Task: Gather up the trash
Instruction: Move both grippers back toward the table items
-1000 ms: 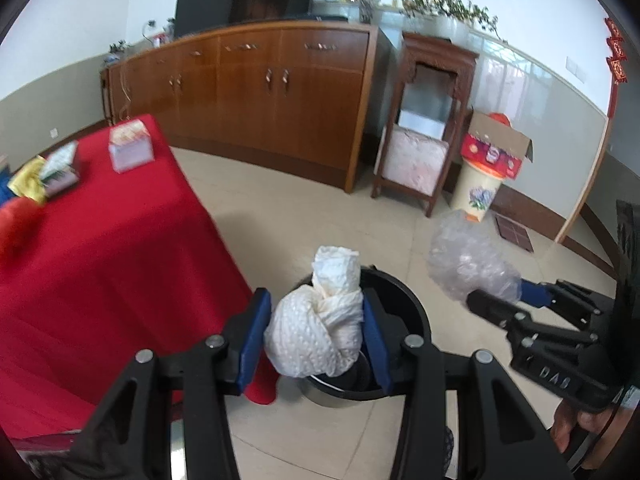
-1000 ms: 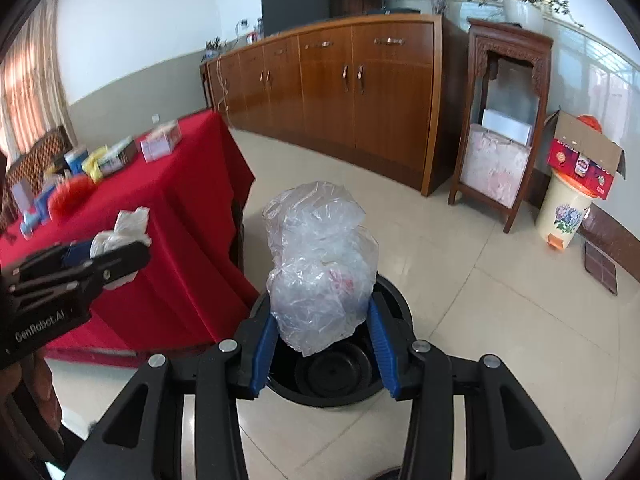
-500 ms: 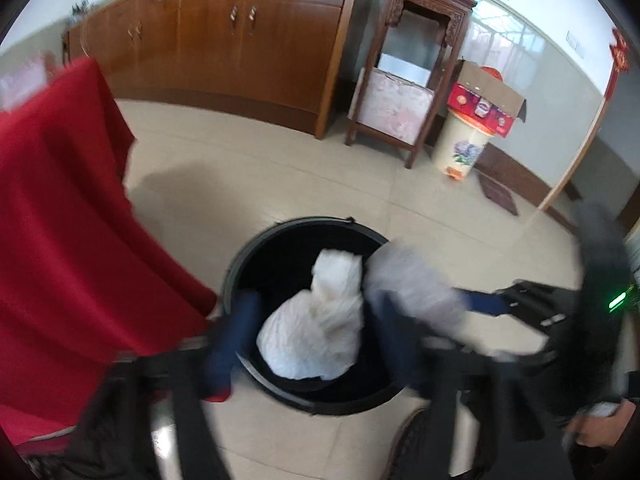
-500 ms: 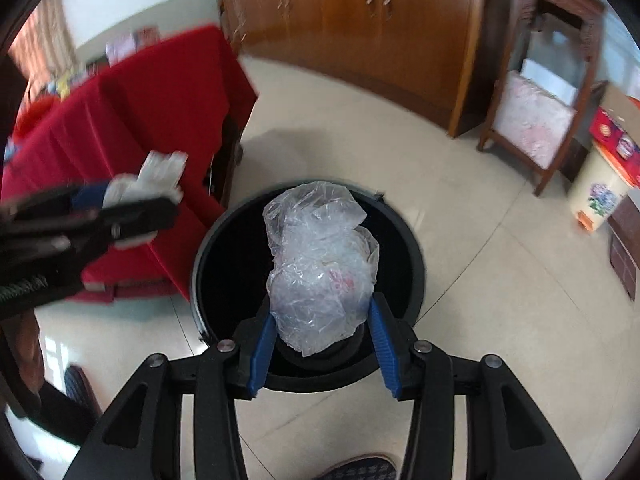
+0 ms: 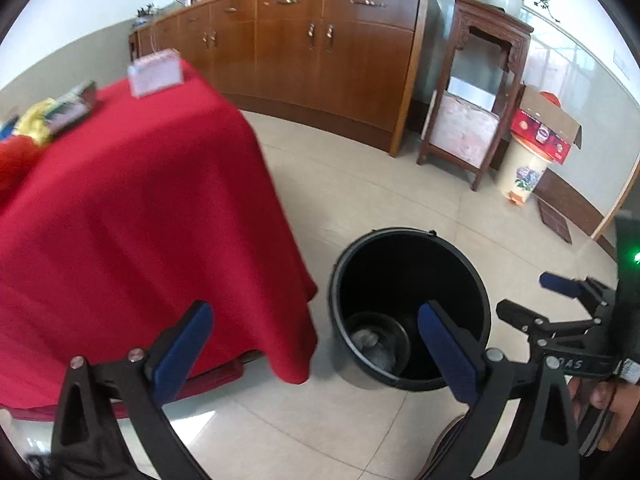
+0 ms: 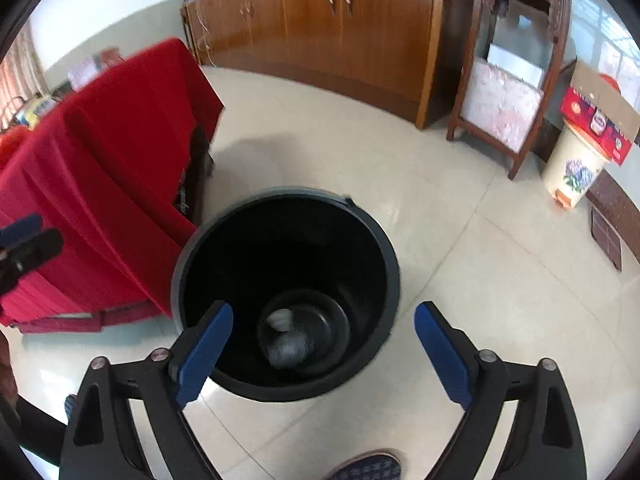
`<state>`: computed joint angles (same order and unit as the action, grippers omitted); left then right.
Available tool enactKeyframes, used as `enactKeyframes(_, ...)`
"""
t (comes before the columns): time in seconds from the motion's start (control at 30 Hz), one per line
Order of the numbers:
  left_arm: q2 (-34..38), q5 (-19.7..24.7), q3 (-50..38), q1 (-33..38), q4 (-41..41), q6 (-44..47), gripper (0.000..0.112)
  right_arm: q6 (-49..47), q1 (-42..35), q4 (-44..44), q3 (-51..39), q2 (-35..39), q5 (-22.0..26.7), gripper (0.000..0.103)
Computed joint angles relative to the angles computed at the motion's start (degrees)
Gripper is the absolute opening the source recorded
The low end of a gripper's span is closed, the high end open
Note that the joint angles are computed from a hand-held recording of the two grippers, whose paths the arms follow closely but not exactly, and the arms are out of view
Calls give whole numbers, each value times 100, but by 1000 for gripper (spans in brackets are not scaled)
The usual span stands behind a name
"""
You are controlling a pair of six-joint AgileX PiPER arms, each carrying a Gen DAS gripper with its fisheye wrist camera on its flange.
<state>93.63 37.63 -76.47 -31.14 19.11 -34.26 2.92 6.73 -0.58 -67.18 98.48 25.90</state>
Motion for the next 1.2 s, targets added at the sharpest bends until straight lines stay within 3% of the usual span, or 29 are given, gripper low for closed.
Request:
enactKeyframes(0.1,-293,367,89,-106,533,-427,103,372,316,-337,-7,-277,-4,101)
enactKeyframes(0.23,-448,544,32,-108,608,-539,103,1348,761,-973,122,-635,-31,102)
enactKeyframes(0.6,-1338,746,437,49,998,-945,103,3541,1935,-2559,288,-1170,57,103)
enactKeyframes(0.8,-1848,850,745,214,1236,-1114,103,4234,2516,-3159,-6,-1208,252,103)
enactKeyframes(1.0,-2525,641,1177,919,946,-816,103,4332,2869,-3039,-374,-989,356,103)
enactKeyframes(1.1,-2804,670,1414,1170,1325,-1185,103,4591,3153,-3298,-629,-831,480,103)
enactKeyframes(1.2,-2967,372,1561,1914,594,-512,103,4743,3393,-3478,-872,-665,483,103)
